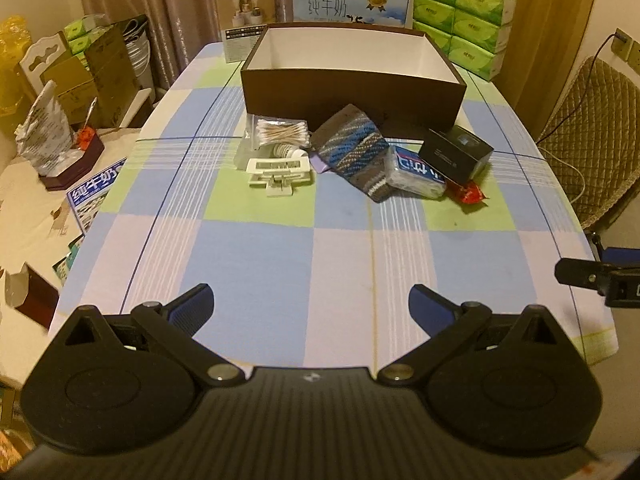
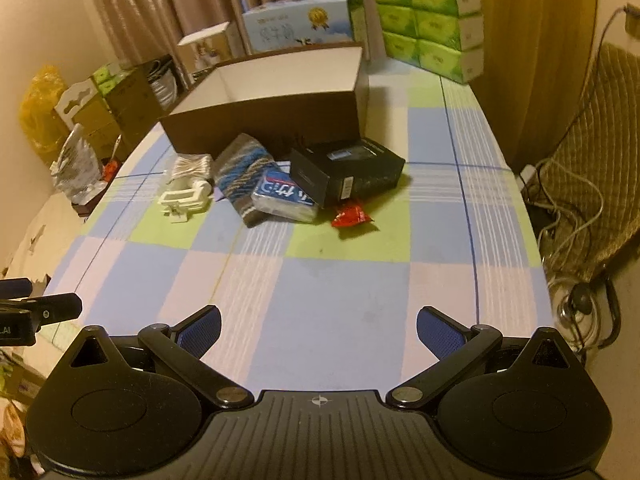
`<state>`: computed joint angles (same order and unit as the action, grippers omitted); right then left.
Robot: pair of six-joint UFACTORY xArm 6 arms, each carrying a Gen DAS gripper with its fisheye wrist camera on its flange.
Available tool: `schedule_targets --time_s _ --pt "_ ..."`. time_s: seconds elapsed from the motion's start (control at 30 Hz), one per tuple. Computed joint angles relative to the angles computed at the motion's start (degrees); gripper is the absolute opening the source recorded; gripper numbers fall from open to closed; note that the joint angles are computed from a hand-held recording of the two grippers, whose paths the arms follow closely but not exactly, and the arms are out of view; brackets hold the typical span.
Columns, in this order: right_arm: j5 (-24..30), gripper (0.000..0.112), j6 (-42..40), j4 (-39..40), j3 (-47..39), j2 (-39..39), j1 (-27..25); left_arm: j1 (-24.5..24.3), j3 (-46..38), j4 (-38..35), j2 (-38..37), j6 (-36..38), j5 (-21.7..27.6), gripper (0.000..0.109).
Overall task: Organize objects
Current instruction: 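Grasp the black FLYCO shaver box with the right tool while the left tool grasps the white plastic clip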
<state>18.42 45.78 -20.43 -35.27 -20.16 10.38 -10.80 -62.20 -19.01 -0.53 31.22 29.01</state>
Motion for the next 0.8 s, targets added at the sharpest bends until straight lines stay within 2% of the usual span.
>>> schedule_targets --time_s 0.3,0.53,0.8 --pt "0.17 0.101 7.27 -4.59 -9.37 10.43 -2.14 0.43 -15.82 -5.07 14.59 7.04 2.11 0.101" --pt "-0.19 0.101 16.41 -10.44 -18.29 20.21 -3.0 1.19 -31.12 -3.94 26.99 7.06 4.99 0.1" --pt "4.43 0.101 25.07 -16.22 -30.65 31.01 -3.01 1.82 -50.76 -1.64 41.29 4.05 11.69 0.099"
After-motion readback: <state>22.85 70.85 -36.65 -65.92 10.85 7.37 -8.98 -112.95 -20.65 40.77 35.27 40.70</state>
